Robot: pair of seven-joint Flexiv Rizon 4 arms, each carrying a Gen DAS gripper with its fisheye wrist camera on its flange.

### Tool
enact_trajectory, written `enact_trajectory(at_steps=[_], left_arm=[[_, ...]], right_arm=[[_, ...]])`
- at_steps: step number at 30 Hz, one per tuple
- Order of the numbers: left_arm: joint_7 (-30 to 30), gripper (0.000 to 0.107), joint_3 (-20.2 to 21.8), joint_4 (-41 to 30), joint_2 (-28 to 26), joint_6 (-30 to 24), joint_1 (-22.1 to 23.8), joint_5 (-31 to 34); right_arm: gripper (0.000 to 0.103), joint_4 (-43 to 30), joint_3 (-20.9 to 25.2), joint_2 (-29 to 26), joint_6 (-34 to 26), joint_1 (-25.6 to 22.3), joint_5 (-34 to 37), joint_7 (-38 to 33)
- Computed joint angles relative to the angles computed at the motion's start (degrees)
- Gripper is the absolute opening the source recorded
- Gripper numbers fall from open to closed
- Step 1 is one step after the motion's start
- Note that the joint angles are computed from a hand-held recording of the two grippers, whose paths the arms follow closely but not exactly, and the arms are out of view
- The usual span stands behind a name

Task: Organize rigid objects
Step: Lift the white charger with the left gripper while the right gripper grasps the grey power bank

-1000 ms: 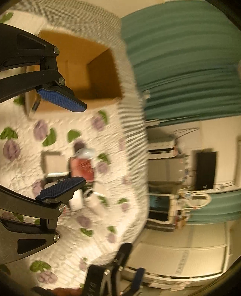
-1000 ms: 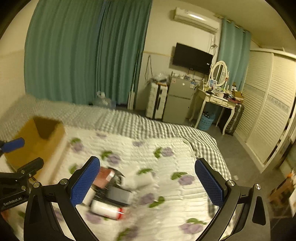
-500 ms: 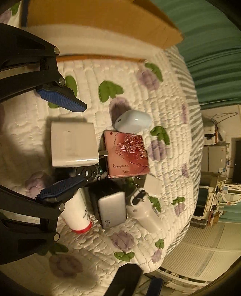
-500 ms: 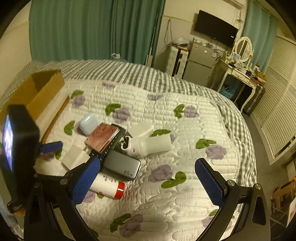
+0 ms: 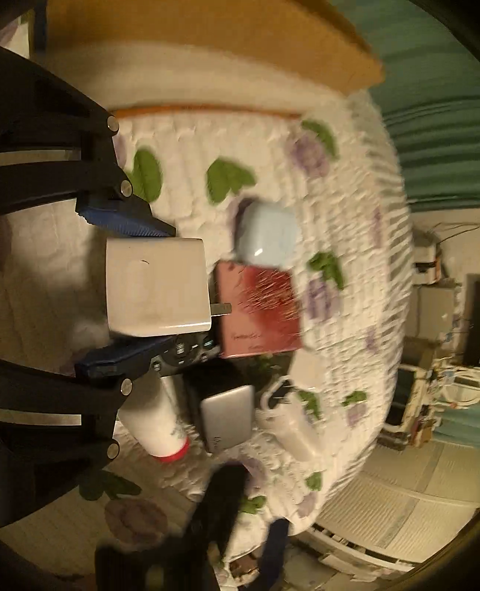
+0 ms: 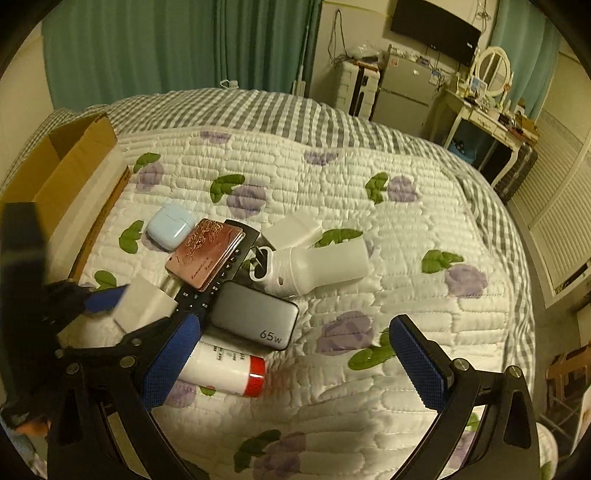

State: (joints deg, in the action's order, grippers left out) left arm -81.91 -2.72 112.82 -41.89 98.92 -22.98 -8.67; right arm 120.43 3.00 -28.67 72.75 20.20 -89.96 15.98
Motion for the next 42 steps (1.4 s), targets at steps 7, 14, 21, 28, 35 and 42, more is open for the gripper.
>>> enact_trajectory(at_steps=[7, 14, 21, 28, 35, 42], left_arm=[[-1.2, 0.052, 8.3, 0.2, 0.3, 3.7, -6.3, -2.8], [0.0, 0.052, 8.3, -0.1, -0.5, 4.4, -6.4, -3.8], [0.8, 0.052, 8.1, 0.1, -0.6, 4.8, -6.5, -4.7], [1.0, 0.052, 8.5, 1.1, 0.7, 5.3, -7.5, -5.2], [1.6, 0.052, 5.4, 5.5, 6.4, 7.7, -5.5, -3.9], [2.6, 0.052, 3.6, 11.6, 15.5, 10.7, -1.6, -2.5]], right_arm=[[0.103, -2.9, -0.4, -4.9, 2.7, 1.7, 12.3, -6.7], [0.100, -5.6, -1.7, -8.5, 3.6, 4.6, 24.1, -13.7], [0.084, -8.3, -0.5, -11.9, 3.0, 5.9, 36.3, -22.5], [0.070, -5.8, -4.6, -10.0, 6.2, 10.0, 40.4, -24.0], [0.070, 1.8, -21.3, -2.4, 11.6, 23.3, 30.2, -13.6], [0.070, 3.9, -23.4, 6.8, 4.6, 25.5, 18.0, -5.0]])
